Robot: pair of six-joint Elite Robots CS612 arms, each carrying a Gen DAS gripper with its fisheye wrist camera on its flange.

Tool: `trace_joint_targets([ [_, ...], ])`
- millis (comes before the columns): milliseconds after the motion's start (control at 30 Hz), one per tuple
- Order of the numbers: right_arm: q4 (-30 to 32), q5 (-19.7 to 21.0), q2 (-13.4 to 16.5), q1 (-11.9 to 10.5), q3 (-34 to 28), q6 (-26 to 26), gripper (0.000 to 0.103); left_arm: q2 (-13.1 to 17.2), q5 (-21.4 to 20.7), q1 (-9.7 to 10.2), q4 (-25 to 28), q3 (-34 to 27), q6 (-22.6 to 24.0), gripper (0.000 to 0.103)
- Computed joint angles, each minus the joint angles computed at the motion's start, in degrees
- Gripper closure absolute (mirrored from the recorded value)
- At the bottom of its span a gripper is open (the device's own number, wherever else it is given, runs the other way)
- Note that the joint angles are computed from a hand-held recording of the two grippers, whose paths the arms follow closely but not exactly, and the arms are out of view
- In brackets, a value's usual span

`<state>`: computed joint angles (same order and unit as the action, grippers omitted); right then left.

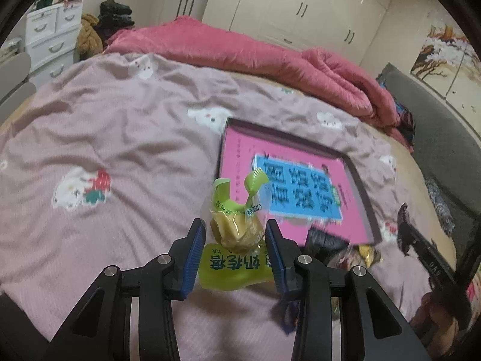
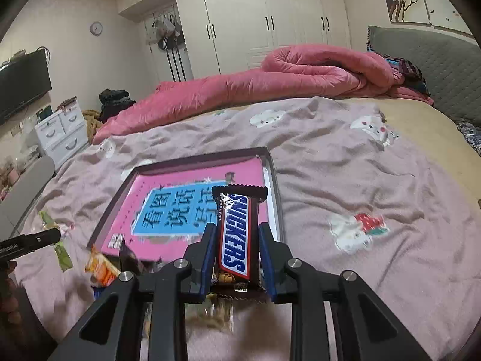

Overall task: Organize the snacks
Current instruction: 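Lift the Snickers bar with the right tool while the left tool carries the green package over the tray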

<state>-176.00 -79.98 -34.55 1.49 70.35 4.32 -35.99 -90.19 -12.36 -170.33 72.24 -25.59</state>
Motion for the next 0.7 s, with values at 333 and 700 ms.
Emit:
trace_joint_targets([
  [333, 2.27, 0.60, 2.79, 0.15, -5.22, 1.65, 0.075, 2.82, 1.36, -0.34, 0.23, -5.88, -0.48, 0.061],
  [700, 5.10, 1.17, 4.35, 0.31, -8.11, 0.91, 0.075, 6.02, 1.20, -0.73, 6.90, -12.30, 0.94, 0.061],
])
